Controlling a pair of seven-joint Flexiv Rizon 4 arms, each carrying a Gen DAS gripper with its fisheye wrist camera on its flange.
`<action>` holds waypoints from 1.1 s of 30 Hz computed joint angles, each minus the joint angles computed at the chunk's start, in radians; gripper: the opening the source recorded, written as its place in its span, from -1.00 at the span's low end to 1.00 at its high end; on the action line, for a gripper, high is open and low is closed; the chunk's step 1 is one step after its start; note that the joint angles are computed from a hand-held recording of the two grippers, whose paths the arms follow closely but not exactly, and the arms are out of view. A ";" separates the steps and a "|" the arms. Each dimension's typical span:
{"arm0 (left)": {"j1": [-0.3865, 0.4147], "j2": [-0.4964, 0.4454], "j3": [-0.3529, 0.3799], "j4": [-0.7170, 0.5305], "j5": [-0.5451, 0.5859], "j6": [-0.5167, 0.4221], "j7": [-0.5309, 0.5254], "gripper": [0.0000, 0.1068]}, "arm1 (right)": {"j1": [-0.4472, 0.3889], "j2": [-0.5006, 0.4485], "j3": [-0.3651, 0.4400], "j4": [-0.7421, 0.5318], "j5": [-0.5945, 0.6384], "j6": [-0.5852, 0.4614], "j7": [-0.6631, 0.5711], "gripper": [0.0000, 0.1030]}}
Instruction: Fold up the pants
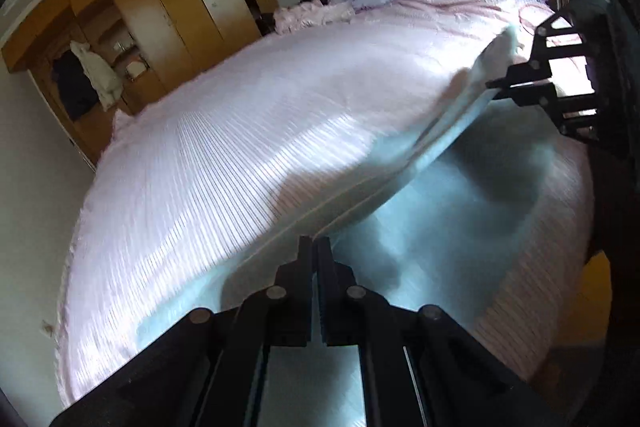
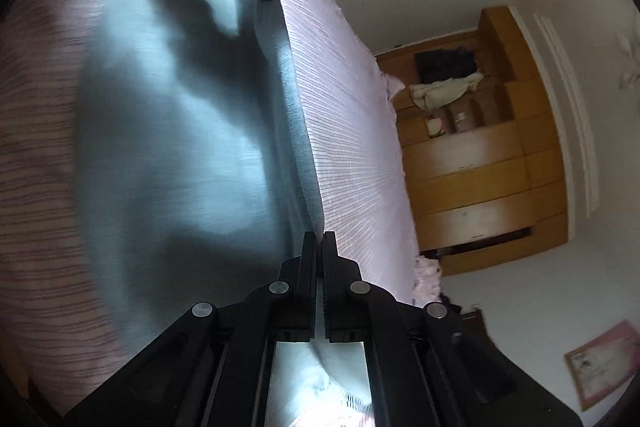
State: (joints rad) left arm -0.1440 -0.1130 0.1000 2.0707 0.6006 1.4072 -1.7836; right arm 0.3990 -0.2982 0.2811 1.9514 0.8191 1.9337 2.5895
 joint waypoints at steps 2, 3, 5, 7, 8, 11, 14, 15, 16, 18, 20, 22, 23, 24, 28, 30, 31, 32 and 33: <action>-0.029 0.021 0.000 0.032 0.054 -0.028 -0.062 -0.96 | -0.099 -0.051 0.130 0.037 -0.075 0.105 0.015 -1.00; -0.042 0.028 -0.001 0.037 0.101 -0.042 -0.106 -0.96 | -0.124 -0.065 0.168 0.073 -0.110 0.153 0.036 -1.00; -0.064 0.029 -0.015 0.036 0.197 -0.081 -0.211 -0.96 | -0.151 -0.086 0.203 0.131 -0.170 0.215 0.085 -1.00; -0.068 0.018 -0.034 0.050 0.211 -0.097 -0.242 -0.96 | -0.133 -0.116 0.195 0.170 -0.201 0.286 0.098 -1.00; -0.077 0.013 -0.037 0.045 0.243 -0.110 -0.275 -0.96 | -0.121 -0.138 0.187 0.188 -0.224 0.328 0.097 -1.00; -0.092 0.006 -0.045 0.045 0.299 -0.131 -0.333 -0.96 | -0.095 -0.177 0.157 0.225 -0.288 0.397 0.098 -1.00; -0.085 0.011 -0.049 0.057 0.292 -0.126 -0.325 -0.96 | -0.088 -0.177 0.135 0.227 -0.317 0.392 0.118 -1.00; -0.083 0.014 -0.052 0.060 0.284 -0.125 -0.317 -0.96 | -0.097 -0.170 0.135 0.232 -0.330 0.384 0.133 -1.00; -0.081 0.018 -0.053 0.063 0.281 -0.124 -0.309 -0.96 | -0.102 -0.157 0.134 0.237 -0.335 0.372 0.147 -1.00; -0.077 0.026 -0.059 0.067 0.269 -0.127 -0.287 -0.96 | -0.131 -0.146 0.157 0.286 -0.371 0.407 0.188 -1.00; -0.074 0.037 -0.060 0.087 0.276 -0.115 -0.291 -0.96 | -0.129 -0.112 0.154 0.335 -0.368 0.405 0.217 -1.00; -0.075 0.028 -0.068 0.085 0.292 -0.125 -0.296 -0.96 | -0.117 -0.115 0.136 0.358 -0.378 0.411 0.219 -1.00; -0.078 0.019 -0.069 0.080 0.307 -0.133 -0.304 -0.96 | -0.111 -0.120 0.128 0.364 -0.381 0.414 0.215 -1.00; -0.081 0.008 -0.071 0.075 0.314 -0.142 -0.309 -0.96 | -0.099 -0.135 0.119 0.365 -0.382 0.429 0.203 -1.00; -0.112 -0.030 -0.066 0.054 0.364 -0.177 -0.343 -0.96 | -0.049 -0.203 0.092 0.336 -0.359 0.496 0.140 -1.00; -0.121 -0.037 -0.064 0.049 0.362 -0.192 -0.345 -0.95 | -0.044 -0.207 0.093 0.323 -0.351 0.500 0.141 -1.00; -0.121 -0.038 -0.064 0.051 0.345 -0.188 -0.342 -0.94 | -0.038 -0.179 0.097 0.305 -0.300 0.440 0.147 -1.00; -0.107 -0.037 -0.066 0.065 0.289 -0.163 -0.317 -0.83 | -0.025 -0.141 0.093 0.304 -0.253 0.378 0.182 -1.00; -0.091 -0.034 -0.070 0.085 0.215 -0.137 -0.274 -0.76 | -0.035 -0.076 0.099 0.286 -0.201 0.254 0.225 -1.00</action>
State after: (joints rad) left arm -0.2347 -0.1465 0.0302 2.1557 0.8160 1.2705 -2.0577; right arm 0.3643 -0.3739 0.3801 2.2379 0.6178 2.1879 2.8141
